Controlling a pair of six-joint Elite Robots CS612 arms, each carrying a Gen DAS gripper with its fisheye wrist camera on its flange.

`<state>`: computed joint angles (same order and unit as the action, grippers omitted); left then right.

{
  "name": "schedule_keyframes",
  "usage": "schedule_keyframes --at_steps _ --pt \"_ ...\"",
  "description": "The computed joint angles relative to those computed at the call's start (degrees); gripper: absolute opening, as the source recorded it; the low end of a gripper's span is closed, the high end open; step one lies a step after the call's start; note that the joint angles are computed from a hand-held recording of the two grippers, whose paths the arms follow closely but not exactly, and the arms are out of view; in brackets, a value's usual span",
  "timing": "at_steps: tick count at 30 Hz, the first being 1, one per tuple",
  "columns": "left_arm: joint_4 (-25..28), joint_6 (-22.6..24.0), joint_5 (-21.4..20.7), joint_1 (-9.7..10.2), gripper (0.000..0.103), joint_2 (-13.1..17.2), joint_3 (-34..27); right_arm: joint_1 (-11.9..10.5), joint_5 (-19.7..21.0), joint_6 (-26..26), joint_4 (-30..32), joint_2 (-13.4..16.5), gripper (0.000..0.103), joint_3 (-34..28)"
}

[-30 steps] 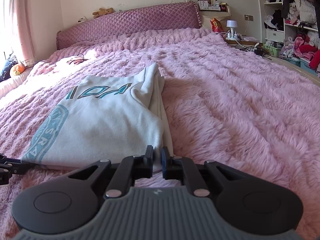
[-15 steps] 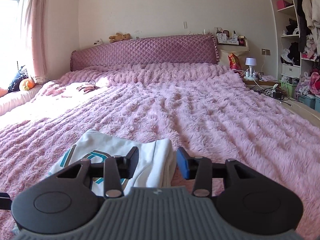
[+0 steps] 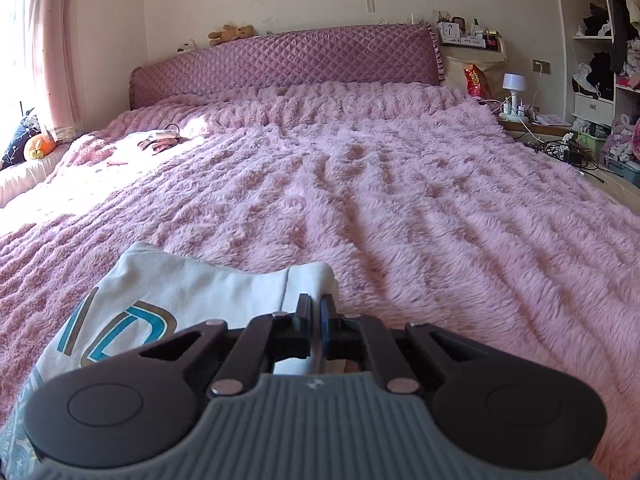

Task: Fold small clothes
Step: 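Tuck the folded edge with the right gripper and release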

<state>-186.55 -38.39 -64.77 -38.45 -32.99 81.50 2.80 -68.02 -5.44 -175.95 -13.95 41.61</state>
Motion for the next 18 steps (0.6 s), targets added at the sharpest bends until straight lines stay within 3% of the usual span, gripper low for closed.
schedule_keyframes --at_steps 7,11,12,14,18 --pt "2.5 1.1 0.1 -0.08 0.027 0.7 -1.2 0.4 -3.0 -5.5 5.3 2.2 0.000 -3.3" --pt "2.9 2.1 0.3 -0.16 0.027 0.7 -1.2 0.0 -2.1 -3.7 4.2 1.9 0.002 -2.2" --pt "2.8 2.1 0.1 -0.12 0.027 0.7 -1.2 -0.1 -1.5 -3.1 3.0 0.9 0.007 -0.5" --pt "2.7 2.0 -0.4 0.00 0.027 0.6 -1.1 -0.8 1.0 -2.3 -0.5 -1.5 0.008 3.8" --pt "2.5 1.5 -0.7 0.13 0.028 0.7 -1.1 -2.8 8.4 -4.8 -9.3 -8.9 0.010 18.4"
